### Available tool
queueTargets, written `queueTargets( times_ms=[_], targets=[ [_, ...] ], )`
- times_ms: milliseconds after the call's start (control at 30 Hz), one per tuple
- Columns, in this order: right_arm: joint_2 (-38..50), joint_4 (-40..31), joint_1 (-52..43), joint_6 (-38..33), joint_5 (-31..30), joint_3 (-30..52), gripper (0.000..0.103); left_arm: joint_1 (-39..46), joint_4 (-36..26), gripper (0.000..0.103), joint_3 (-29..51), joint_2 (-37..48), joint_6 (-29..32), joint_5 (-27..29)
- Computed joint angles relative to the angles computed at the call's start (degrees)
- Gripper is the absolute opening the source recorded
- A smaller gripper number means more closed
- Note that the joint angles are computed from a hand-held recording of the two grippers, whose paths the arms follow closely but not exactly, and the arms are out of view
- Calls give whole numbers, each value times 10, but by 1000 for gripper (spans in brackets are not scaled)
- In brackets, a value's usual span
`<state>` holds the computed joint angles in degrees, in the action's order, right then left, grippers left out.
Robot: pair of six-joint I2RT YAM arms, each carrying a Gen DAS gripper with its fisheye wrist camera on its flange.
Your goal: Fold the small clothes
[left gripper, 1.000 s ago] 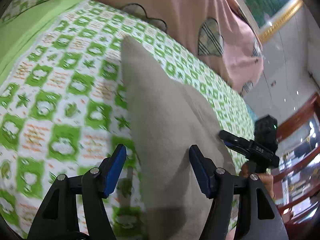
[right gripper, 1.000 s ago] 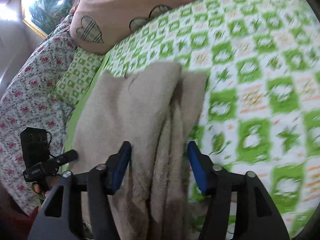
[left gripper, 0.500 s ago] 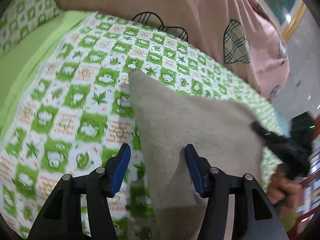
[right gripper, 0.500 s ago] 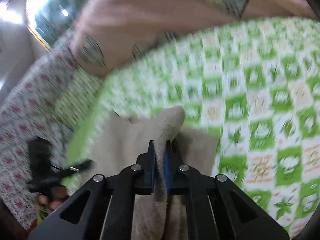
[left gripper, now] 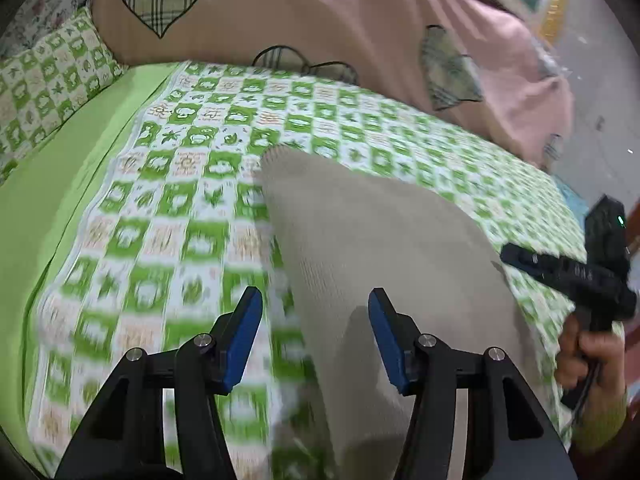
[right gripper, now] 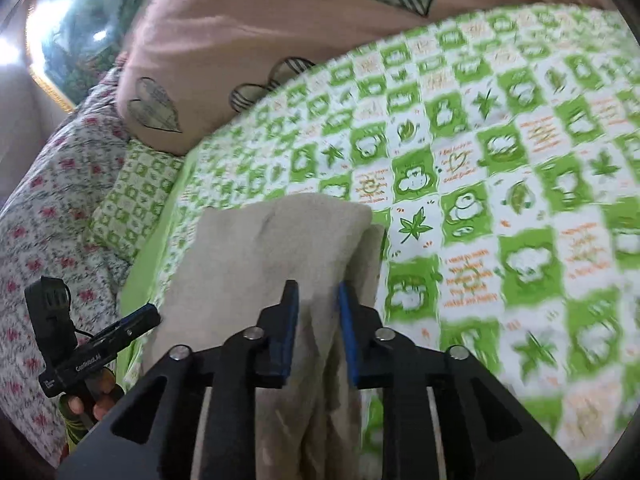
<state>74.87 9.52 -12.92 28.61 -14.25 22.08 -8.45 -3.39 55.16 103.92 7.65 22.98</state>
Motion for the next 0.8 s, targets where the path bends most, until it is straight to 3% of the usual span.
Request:
queueTargets(
  times_ms=[133,300,400,500,600,700,733,800],
  targets=[
    [-174,-86,50,29,31,-73,36,48,24,56,-156,-111,60,54],
    [-402,-233,174,118,108,-149,36,91,41,56,-279,-184,107,101],
    [-482,-297,265,178,169,-168,36,99,50,56,-315,-196,123,120],
    [-496,-308,335,218,216,-179,36,67,107,56,-351,-200,108,83],
    [-471,-276,351,232,222,-189,36,39,156,56,-368,-201,86,62],
    [-449,-243,379,251,239,-198,36,-1,219,54,-372,-174,49,-16],
    [-438,-226,378,250,234,-202,36,-12,228,50,-369,-162,41,-35],
    [-397,-171,374,245,222,-209,36,-36,245,30,-364,-131,24,-80]
  ],
)
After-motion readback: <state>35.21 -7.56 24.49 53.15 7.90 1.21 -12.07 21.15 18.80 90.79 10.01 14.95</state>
